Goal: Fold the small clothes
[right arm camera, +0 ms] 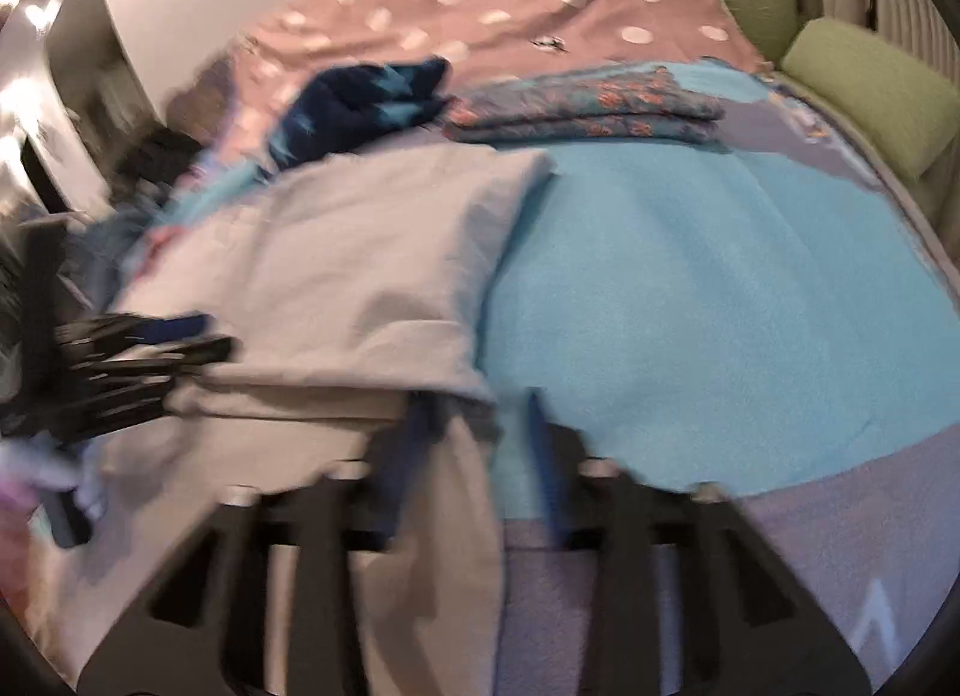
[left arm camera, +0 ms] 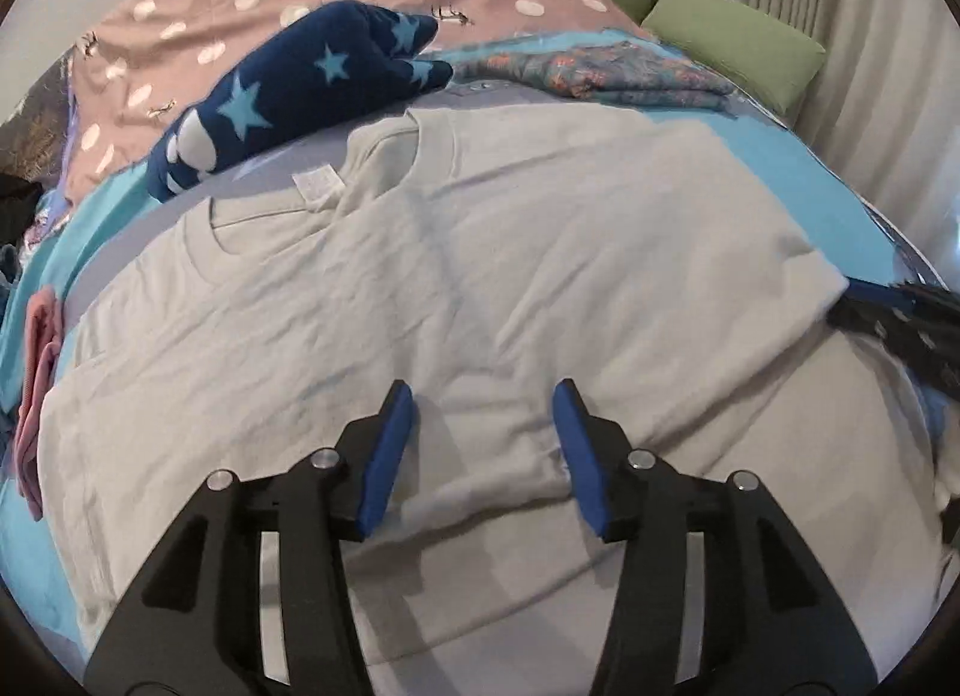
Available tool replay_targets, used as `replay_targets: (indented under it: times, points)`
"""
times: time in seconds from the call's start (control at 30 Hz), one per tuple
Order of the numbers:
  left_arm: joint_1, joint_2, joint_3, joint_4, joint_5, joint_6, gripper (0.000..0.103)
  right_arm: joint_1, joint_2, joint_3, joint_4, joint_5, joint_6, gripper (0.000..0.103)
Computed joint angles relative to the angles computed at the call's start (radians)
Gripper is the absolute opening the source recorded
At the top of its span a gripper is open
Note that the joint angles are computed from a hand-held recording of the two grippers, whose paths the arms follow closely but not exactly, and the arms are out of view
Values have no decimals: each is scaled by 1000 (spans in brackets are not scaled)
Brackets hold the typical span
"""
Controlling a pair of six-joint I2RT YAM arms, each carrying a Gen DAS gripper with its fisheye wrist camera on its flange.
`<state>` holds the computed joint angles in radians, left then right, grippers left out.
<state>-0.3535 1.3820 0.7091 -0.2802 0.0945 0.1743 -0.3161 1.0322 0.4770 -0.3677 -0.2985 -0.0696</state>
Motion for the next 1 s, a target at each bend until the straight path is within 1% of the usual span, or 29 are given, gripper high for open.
replay_targets:
  times: [0.03,0.07,0.1,0.13,0.2,0.23,0.27,0.3,0.33,0.37,0.4,0.43,0.47,0.53,0.57,0.6,0.63,0.67,0.7,0.73,0.77,0.8,0.83,0.9,0.93,0.97,1.0]
  points:
    - [-10,-26,4,-36,-4,-25,48,-9,1,2,-6,3,0,21]
    - [-6,-49,6,-67,18,-40,48,-22,-9,4,-28,3,-1,21]
    - [3,-80,2,-94,54,-42,48,-42,-33,7,-65,4,-8,21]
    - [12,-134,-18,-113,68,-33,48,-58,-58,8,-92,3,-18,21]
    - [47,-254,-69,-135,43,-12,50,-84,-124,17,-158,11,-48,22]
    - [80,-292,-87,-141,49,-4,53,-93,-154,25,-187,12,-60,22]
    - [139,-330,-94,-158,70,11,53,-99,-178,39,-214,-2,-70,22]
    - [241,-349,-96,-166,103,31,54,-98,-193,48,-230,-14,-70,22]
    - [326,-342,-92,-165,130,42,54,-81,-206,63,-241,-21,-58,22]
    - [381,-326,-75,-171,147,42,53,-40,-213,75,-239,-10,-34,22]
    - [473,-292,-58,-170,177,46,53,5,-210,85,-227,7,-8,22]
    - [519,-275,-52,-167,187,51,51,64,-202,94,-204,26,22,22]
    - [551,-252,-49,-155,191,62,51,128,-183,101,-170,38,50,22]
    - [581,-179,-52,-127,153,102,51,216,-117,117,-114,38,87,22]
    - [587,-135,-62,-105,128,116,57,259,-59,129,-92,54,103,22]
    - [610,-136,-87,-72,155,127,57,312,49,159,-95,123,114,23]
    - [635,-158,-108,-59,190,134,57,348,130,157,-76,209,125,23]
    - [644,-178,-108,-84,192,142,57,344,161,132,-36,216,121,21]
    - [655,-198,-109,-107,197,153,57,301,141,83,23,151,93,21]
    - [685,-235,-119,-143,221,186,56,264,96,58,16,105,76,21]
    - [711,-256,-124,-168,247,213,56,245,75,57,-7,86,67,21]
    - [742,-257,-124,-184,276,244,56,210,36,58,-63,54,51,22]
    - [803,-287,-128,-232,322,299,56,166,-5,56,-125,22,24,24]
    - [934,-326,-124,-326,406,407,58,50,-106,39,-230,-52,-64,24]
    - [997,-330,-113,-369,444,457,60,-37,-152,39,-302,-116,-136,24]
    - [1078,-332,-101,-425,491,527,61,-150,-188,46,-390,-195,-233,24]
    - [1153,-323,-83,-478,531,596,61,-239,-200,50,-455,-254,-317,25]
